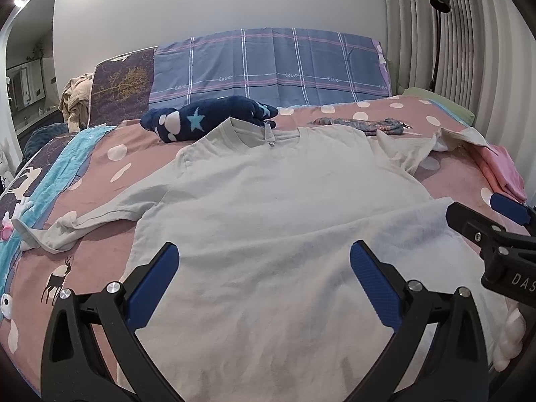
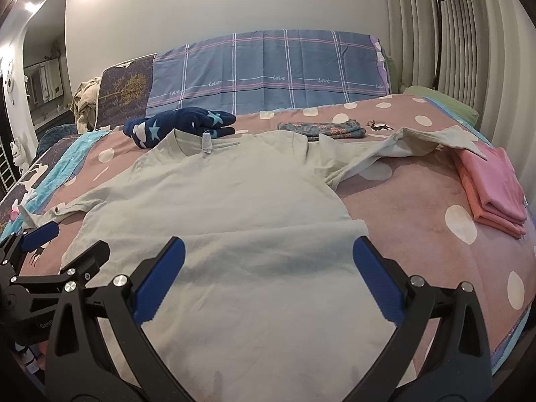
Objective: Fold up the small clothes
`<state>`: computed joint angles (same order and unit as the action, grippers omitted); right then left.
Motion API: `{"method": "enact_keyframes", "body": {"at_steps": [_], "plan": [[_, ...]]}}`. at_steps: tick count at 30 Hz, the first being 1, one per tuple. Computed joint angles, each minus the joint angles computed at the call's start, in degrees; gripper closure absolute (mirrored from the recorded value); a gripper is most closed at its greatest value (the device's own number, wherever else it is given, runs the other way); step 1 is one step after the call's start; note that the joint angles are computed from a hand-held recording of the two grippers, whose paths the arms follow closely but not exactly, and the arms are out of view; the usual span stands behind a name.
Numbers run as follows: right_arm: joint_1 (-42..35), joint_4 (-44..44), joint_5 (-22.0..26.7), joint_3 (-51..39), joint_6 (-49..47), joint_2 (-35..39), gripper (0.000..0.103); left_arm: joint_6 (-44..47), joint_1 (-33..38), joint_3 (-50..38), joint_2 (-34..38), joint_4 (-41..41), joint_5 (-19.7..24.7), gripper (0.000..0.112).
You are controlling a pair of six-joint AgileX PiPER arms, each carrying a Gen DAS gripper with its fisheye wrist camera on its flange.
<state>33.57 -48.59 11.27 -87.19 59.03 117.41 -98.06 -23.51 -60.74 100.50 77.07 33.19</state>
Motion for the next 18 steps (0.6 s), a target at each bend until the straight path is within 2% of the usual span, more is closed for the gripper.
{"method": "enact_keyframes", "body": {"at_steps": [14, 18], "plan": [[0.59, -1.01, 0.71, -0.61, 0.57, 0.28, 0.002, 1.92, -0.61, -0.46, 0.01, -0.88, 0.56, 0.011], [0.71, -0.69, 0.69, -0.48, 0.13, -0.06, 0.002, 3.22, -0.12, -0.4, -0.37, -2.27, -1.02, 0.011]]}}
